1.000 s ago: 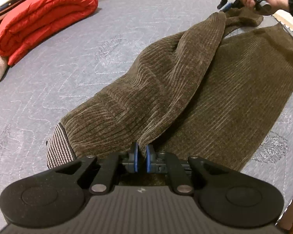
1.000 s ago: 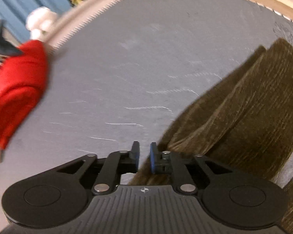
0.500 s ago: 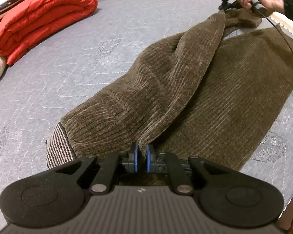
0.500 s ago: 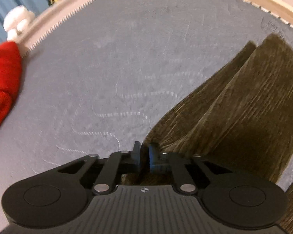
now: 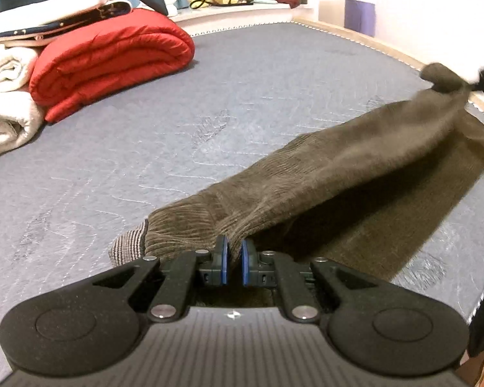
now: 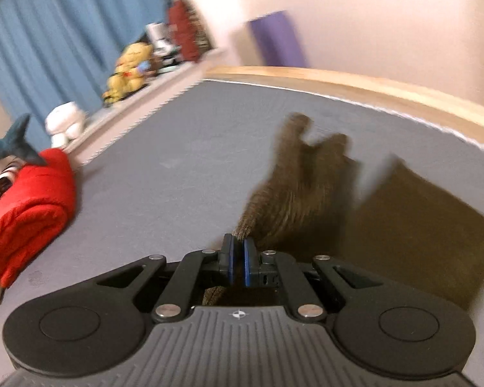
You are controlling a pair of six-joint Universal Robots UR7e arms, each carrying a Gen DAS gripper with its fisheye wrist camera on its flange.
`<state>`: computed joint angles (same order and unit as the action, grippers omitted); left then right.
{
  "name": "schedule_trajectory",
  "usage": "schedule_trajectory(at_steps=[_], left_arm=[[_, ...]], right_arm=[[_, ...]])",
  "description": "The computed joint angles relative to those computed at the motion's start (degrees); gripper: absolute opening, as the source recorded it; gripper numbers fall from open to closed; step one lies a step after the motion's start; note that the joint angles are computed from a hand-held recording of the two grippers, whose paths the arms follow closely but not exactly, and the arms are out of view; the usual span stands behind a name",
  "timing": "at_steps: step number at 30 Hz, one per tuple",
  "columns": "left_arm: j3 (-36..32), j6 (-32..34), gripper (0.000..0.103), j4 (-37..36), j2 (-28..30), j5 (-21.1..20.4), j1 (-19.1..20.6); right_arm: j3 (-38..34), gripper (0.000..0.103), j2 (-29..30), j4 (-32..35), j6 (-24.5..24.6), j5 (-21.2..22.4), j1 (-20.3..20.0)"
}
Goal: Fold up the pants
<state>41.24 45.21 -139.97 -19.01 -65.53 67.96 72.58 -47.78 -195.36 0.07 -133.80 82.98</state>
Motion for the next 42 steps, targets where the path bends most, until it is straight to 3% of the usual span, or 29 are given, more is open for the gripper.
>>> schedule_trajectory(at_steps=[3, 6, 7, 9, 12, 14, 17, 19, 22, 27, 31, 33, 34, 35, 39, 42], left_arm=[[3.35, 1.71, 0.0, 0.83, -2.51, -1.0, 0.21], [3.62, 0.61, 0.002, 2.46, -3.14, -1.55, 0.84], [3.19, -0.69, 0.003, 2.6, -3.04, -1.99, 1.0], [1.67, -3.74, 0.005, 2.09, -2.37, -3.34, 1.3], [-0.33, -8.4, 0.007, 1.49, -1.06, -4.32, 1.35], [-1.34, -10.05, 0.011, 0.67, -0.06, -3.39, 1.11], [-6.2, -11.58, 0.015, 1.74, 3.13, -1.5, 0.71], [-8.85, -13.37, 0.018, 2.99, 4.69, -0.79, 0.65], [-13.19, -14.25, 0.021, 4.89, 7.25, 0.42, 0.59], [-18.75, -14.03, 0.021, 7.47, 10.5, 1.89, 0.74], [-22.93, -13.96, 0.021, 9.1, 12.86, 2.59, 0.78], [-23.59, -13.93, 0.021, 9.14, 13.31, 2.58, 0.71], [-23.69, -13.95, 0.021, 9.1, 13.4, 2.52, 0.67], [-23.44, -13.93, 0.021, 8.86, 13.32, 2.48, 0.61], [-22.04, -13.6, 0.021, 7.94, 12.7, 2.18, 0.42], [-21.02, -13.61, 0.021, 6.99, 12.24, 2.28, 0.29]], right_arm=[[11.78, 0.006, -4.37, -4.32, 6.27, -1.89, -0.32], [18.28, 0.005, -8.07, 2.43, 17.4, -1.21, -2.55], [19.03, 0.008, -8.59, 3.26, 18.21, -0.93, -3.02], [19.69, 0.009, -9.29, 1.12, 18.27, -1.7, -3.57], [20.45, 0.013, -10.24, -8.38, 14.83, 1.0, -5.25], [20.12, 0.02, -11.01, -10.85, 15.19, 2.87, -7.17], [20.42, 0.026, -13.24, -7.97, 17.9, 10.8, -11.54], [17.17, 0.032, -12.58, -4.86, 15.64, 13.32, -13.52], [13.77, 0.044, -11.06, -3.73, 11.06, 13.2, -14.76], [11.33, 0.044, -9.38, -3.72, 6.14, 14.76, -16.14], [10.41, 0.043, -8.89, -4.18, 3.15, 15.96, -16.68], [10.19, 0.027, -8.59, -5.39, 1.52, 16.24, -16.8], [10.51, 0.014, -8.88, -5.18, 1.62, 17.65, -17.03], [10.96, 0.009, -9.28, -4.97, 1.83, 19.18, -17.28], [12.59, 0.005, -10.11, -7.39, 0.54, 20.31, -17.14], [14.78, 0.004, -10.87, -13.68, 2.62, 15.81, -16.01]])
